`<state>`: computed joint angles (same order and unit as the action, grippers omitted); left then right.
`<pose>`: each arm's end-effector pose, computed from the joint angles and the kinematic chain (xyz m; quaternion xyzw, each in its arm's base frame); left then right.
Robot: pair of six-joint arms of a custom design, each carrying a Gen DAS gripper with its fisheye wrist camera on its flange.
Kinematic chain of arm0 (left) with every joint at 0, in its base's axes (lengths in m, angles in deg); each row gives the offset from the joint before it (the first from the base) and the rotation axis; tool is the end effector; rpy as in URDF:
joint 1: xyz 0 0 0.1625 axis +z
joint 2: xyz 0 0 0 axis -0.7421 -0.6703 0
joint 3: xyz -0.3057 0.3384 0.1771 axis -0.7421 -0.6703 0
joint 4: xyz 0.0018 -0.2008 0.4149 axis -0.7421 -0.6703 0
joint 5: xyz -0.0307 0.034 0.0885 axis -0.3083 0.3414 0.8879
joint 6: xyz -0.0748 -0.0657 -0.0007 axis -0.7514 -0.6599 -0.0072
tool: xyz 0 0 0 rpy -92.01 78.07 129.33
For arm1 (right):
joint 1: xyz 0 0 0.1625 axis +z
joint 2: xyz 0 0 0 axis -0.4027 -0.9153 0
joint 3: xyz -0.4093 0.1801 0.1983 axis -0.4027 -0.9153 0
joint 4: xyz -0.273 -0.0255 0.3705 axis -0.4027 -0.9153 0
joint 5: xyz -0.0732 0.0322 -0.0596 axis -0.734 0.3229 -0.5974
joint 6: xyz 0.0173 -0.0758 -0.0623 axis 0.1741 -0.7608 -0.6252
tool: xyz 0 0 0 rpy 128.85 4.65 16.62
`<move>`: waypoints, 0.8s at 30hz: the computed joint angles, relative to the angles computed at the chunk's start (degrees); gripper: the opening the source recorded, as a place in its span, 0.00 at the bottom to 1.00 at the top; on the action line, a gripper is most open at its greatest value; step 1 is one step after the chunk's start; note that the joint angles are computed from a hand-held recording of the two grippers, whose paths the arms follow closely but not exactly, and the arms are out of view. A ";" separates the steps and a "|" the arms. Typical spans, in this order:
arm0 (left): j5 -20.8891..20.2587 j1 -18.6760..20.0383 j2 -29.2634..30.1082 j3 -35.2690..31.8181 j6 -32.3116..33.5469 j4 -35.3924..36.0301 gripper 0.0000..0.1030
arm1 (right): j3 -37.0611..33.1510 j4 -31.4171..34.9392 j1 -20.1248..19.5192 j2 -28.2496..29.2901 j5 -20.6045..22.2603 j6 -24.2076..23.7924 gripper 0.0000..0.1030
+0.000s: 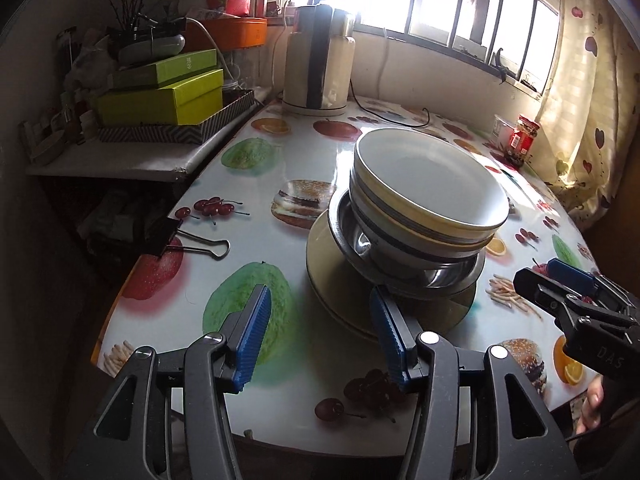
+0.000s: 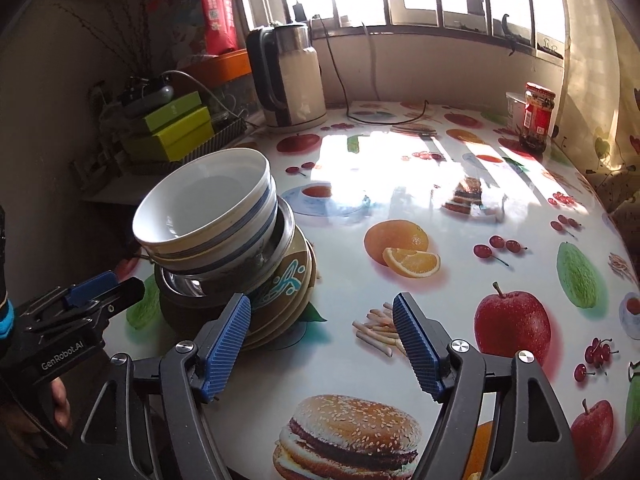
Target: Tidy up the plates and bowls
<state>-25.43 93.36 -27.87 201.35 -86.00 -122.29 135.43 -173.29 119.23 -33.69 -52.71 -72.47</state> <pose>-0.2786 -0.6002 0.1136 0.0158 0.8469 -0.4017 0.3482 0.1769 -0.6995 0.2432 0.3200 -0.8921 0.2525 0.1952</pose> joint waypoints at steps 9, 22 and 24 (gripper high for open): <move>2.63 -0.54 1.25 0.44 -3.95 4.93 0.67 | 3.79 -6.18 -0.32 -0.12 -3.20 -1.70 0.81; 5.61 -1.52 2.35 1.53 -3.80 1.90 0.67 | 5.22 -8.23 -0.43 -0.06 -4.04 -1.67 0.83; 5.27 -1.23 1.57 1.12 -8.63 7.53 0.67 | 5.48 -8.61 -0.44 -0.11 -3.92 -1.66 0.83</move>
